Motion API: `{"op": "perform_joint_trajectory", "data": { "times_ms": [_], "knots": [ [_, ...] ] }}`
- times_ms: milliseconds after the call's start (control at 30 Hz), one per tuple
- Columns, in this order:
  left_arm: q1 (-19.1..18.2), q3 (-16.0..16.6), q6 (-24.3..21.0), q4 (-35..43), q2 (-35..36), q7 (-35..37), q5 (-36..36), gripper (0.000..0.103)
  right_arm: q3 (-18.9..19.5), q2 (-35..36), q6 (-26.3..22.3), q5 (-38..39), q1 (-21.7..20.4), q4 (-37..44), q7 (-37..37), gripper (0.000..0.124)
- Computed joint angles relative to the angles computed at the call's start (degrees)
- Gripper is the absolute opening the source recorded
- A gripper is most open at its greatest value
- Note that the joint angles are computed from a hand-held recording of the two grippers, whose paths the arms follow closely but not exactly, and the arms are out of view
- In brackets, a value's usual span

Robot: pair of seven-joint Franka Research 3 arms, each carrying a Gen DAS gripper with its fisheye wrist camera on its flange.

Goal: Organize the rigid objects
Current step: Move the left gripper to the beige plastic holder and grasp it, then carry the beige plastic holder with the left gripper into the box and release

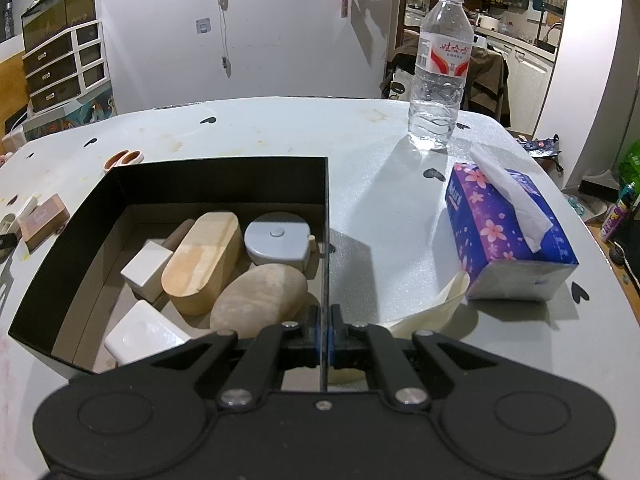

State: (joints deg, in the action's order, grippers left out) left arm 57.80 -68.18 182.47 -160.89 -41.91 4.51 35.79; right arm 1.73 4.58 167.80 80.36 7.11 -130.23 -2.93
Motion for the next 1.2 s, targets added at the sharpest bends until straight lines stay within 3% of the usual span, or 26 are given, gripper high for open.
{"op": "perform_joint_trajectory", "data": {
  "times_ms": [200,300,333,400,533,633,700,833,1000,1100,1200],
  "knots": [
    [-14.23,7.63,-16.06,0.03,3.29,-1.72,-2.2,0.05,0.08,0.07,0.3,-0.02,0.05,-0.01,-0.18,0.004],
    [-18.98,10.93,-17.25,-0.75,3.97,-2.2,-1.53,0.051,0.08,0.1,0.32,-0.14,0.02,-0.02,-0.2,0.004],
    [-19.16,11.0,-16.95,-0.89,3.63,-2.87,-0.58,0.051,0.12,0.12,0.44,-0.17,0.07,0.0,-0.11,0.004],
    [-18.39,10.75,-16.16,-0.73,3.25,-4.05,1.78,0.063,0.17,0.06,0.62,-0.38,0.13,-0.1,0.21,0.004],
    [-14.74,9.87,-15.79,1.09,4.39,-6.58,6.12,0.066,0.22,-0.19,0.93,-1.12,0.29,-0.37,1.15,0.004],
    [-13.57,10.93,-15.88,2.37,7.38,-7.58,8.15,0.064,0.26,-0.22,1.13,-1.42,0.37,-0.42,1.57,0.004],
    [-13.87,11.89,-16.6,2.97,9.36,-8.25,8.95,0.048,0.26,-0.23,1.1,-1.42,0.37,-0.42,1.55,0.004],
    [-15.3,13.06,-17.52,2.67,9.05,-12.32,10.76,0.048,0.26,-0.19,1.1,-1.48,0.38,-0.38,1.54,0.004],
    [-19.91,16.13,-17.28,2.45,5.8,-16.03,13.7,0.048,0.26,-0.18,1.03,-1.51,0.35,-0.36,1.59,0.004],
    [-21.0,16.73,-15.35,3.63,4.59,-18.46,16.94,0.048,0.26,-0.19,1.05,-1.55,0.35,-0.37,1.59,0.004],
    [-19.72,15.99,-10.3,5.55,4.11,-22.52,21.39,0.048,0.28,-0.18,1.14,-1.5,0.36,-0.36,1.54,0.004]
  ]
}}
